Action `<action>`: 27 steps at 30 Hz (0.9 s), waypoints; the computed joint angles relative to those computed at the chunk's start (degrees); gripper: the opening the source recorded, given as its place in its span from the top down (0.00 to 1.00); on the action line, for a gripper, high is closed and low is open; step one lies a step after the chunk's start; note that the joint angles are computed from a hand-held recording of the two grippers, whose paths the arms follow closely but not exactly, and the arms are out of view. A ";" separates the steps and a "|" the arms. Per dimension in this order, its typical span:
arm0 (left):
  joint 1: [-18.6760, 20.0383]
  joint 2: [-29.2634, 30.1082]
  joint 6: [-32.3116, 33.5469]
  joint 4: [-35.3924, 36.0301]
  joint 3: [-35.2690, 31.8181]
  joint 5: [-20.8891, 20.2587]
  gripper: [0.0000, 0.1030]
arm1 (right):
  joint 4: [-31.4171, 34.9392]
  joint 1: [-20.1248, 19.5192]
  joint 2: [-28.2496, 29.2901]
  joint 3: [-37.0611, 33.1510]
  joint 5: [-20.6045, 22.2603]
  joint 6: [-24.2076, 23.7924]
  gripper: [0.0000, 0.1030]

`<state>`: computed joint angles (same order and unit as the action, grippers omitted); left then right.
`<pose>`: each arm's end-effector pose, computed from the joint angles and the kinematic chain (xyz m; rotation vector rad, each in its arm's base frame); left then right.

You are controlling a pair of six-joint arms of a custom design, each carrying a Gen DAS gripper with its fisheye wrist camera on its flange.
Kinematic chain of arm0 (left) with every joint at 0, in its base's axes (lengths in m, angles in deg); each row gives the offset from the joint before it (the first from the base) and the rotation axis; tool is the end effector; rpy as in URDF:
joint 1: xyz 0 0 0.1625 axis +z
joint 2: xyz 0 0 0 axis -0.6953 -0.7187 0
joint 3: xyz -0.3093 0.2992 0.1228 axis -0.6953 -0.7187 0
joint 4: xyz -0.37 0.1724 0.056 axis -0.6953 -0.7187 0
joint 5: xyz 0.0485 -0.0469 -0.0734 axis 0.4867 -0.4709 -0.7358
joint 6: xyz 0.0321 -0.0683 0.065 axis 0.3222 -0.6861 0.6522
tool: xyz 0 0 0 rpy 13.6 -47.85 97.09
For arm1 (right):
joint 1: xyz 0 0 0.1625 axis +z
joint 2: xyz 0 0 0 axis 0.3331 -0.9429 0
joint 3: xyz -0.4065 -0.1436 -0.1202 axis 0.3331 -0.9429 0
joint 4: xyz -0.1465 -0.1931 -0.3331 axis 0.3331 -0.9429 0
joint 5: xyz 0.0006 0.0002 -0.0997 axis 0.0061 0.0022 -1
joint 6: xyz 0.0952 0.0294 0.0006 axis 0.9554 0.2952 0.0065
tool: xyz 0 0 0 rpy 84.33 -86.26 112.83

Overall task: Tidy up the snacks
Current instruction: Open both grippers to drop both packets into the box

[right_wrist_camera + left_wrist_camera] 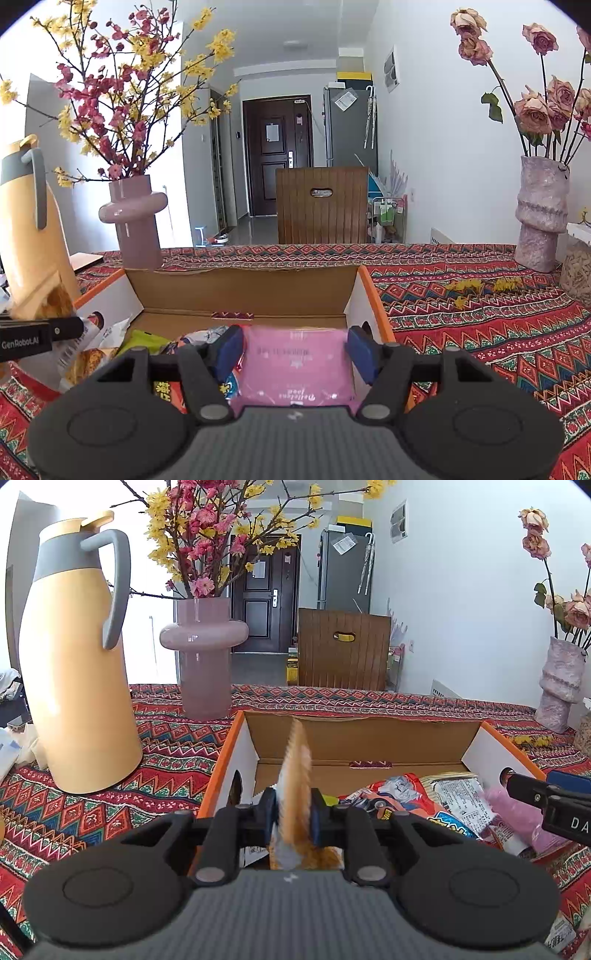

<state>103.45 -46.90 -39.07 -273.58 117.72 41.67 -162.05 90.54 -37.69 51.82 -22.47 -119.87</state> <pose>-0.0516 -0.5138 0.2901 0.2352 1.9624 -1.3431 0.3194 -0.5883 -0.0075 0.8733 -2.2491 1.2587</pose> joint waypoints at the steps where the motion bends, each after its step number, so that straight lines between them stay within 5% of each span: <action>1: -0.05 -0.05 0.09 -0.65 0.11 -0.13 0.66 | -0.19 -0.13 -0.18 0.18 0.28 0.47 0.23; 2: -0.19 0.11 0.56 -1.63 0.11 0.13 0.54 | -0.72 -0.22 -0.24 0.35 0.39 0.73 0.13; 4: -0.48 0.43 2.08 -4.12 0.27 0.09 0.43 | -1.68 -0.38 -0.37 0.67 0.82 1.20 0.07; 8: -1.21 2.38 7.26 -11.67 -0.24 1.13 0.02 | -3.00 -0.76 -0.67 1.31 1.88 2.21 0.00; 27: -1.32 2.97 8.02 -13.14 0.12 1.37 0.00 | -4.93 -0.90 -0.56 1.76 2.30 2.68 0.00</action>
<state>102.12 -43.94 -31.05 -286.71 117.84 43.05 -166.98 89.64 -38.25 53.57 -20.17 -117.20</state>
